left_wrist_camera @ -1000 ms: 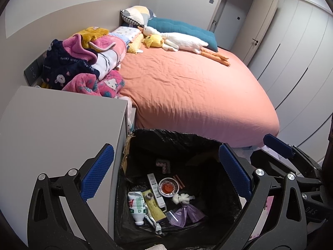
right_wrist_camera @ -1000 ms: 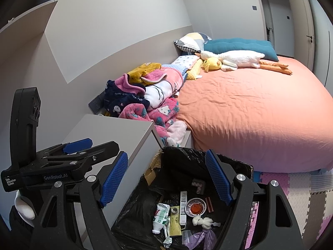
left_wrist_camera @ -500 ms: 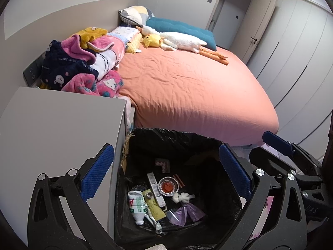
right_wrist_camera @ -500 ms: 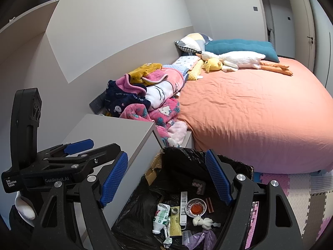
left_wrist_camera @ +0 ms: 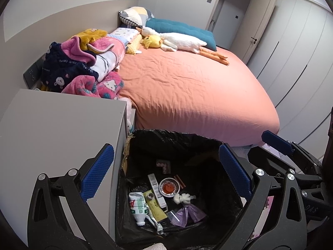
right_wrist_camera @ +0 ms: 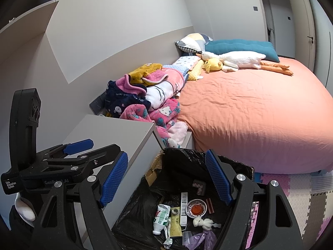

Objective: Collect trash

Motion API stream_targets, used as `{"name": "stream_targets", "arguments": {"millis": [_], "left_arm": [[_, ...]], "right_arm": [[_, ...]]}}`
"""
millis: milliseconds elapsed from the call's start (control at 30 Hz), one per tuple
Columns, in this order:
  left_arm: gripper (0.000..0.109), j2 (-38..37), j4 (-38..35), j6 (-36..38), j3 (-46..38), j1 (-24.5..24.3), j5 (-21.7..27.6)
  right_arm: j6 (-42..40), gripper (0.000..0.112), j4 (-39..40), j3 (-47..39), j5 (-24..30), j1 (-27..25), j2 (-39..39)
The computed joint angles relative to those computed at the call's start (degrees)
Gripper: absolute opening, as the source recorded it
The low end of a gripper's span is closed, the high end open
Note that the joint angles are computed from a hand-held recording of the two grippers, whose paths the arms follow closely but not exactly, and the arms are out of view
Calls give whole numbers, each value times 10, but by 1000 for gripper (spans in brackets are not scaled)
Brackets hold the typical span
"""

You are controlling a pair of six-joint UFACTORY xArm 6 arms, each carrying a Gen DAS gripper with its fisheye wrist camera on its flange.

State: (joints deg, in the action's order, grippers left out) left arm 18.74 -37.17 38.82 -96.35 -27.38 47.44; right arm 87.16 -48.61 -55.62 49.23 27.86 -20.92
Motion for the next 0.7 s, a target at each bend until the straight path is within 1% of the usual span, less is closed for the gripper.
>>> {"name": "stream_targets", "arguments": {"millis": [567,700], "left_arm": [[97,8,14,-9,-11,-1,0],[97,9,34,-17,-10,-6,-15]], "right_arm": [[-2,77,2,-4,-2,-1,3],[-2,77,2,-4,-2,-1,3]]}}
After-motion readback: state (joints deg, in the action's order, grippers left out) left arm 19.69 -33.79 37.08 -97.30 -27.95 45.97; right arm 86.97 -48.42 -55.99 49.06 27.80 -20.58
